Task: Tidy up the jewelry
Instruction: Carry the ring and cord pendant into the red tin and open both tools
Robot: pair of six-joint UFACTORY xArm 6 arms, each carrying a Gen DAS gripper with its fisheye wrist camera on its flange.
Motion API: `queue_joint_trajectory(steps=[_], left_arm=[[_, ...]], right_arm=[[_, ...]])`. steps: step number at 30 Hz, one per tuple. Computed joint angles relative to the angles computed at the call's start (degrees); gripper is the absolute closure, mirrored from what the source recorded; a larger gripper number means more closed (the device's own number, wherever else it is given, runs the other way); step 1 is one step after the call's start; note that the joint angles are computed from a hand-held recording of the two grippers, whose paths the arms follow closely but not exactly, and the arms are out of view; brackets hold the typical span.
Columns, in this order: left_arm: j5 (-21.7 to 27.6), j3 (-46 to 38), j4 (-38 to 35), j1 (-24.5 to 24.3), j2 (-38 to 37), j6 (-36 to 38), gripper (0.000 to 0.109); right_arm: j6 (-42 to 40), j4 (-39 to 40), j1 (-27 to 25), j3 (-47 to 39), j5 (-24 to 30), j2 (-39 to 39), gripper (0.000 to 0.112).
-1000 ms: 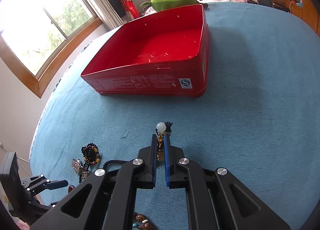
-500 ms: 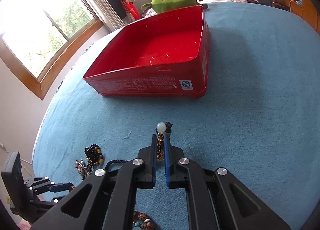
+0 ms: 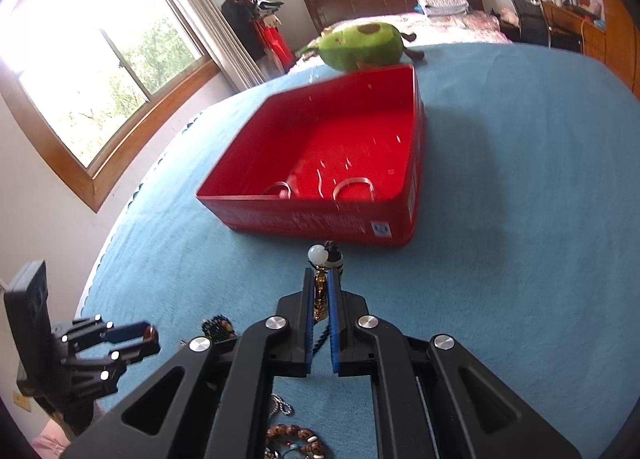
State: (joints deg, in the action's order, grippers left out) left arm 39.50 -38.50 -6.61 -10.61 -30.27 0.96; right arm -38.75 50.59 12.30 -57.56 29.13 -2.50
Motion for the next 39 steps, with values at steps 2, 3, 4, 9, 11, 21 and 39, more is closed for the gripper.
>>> queue_joint_trajectory(steps=[2,3,4,9,11,21,39], left_arm=[[0.0,-1.9,-0.1,0.4,1.2,0.1,0.080],[-0.2,-3.0,-0.2,0.6,1.9,0.3,0.080],[-0.8,-4.4,-0.1,0.7,3.1,0.2,0.080],[-2.4,-11.2,-0.7,0.7,8.0,0.5,0.080],[-3.3,-13.6,-0.2,0.6,9.9,0.0,0.080],[-1.9,-31.0,-1.3,0.0,26.1,0.0,0.080],[2.0,-48.4,2.8,1.0,46.4,-5.1,0.055]], right_arm=[[0.3,-0.3,-0.1,-0.9,0.5,-0.4,0.106],[0.5,-0.5,0.0,-1.2,0.4,-0.6,0.106],[0.9,-0.9,0.0,-1.6,0.2,-0.8,0.106],[1.5,-1.1,0.2,-4.5,0.0,-1.3,0.106],[1.3,-0.6,0.3,-6.3,-0.3,-0.9,0.106],[5.2,-3.2,0.7,-22.8,2.0,9.8,0.106],[17.4,-18.3,1.4,-35.1,3.7,27.3,0.101]])
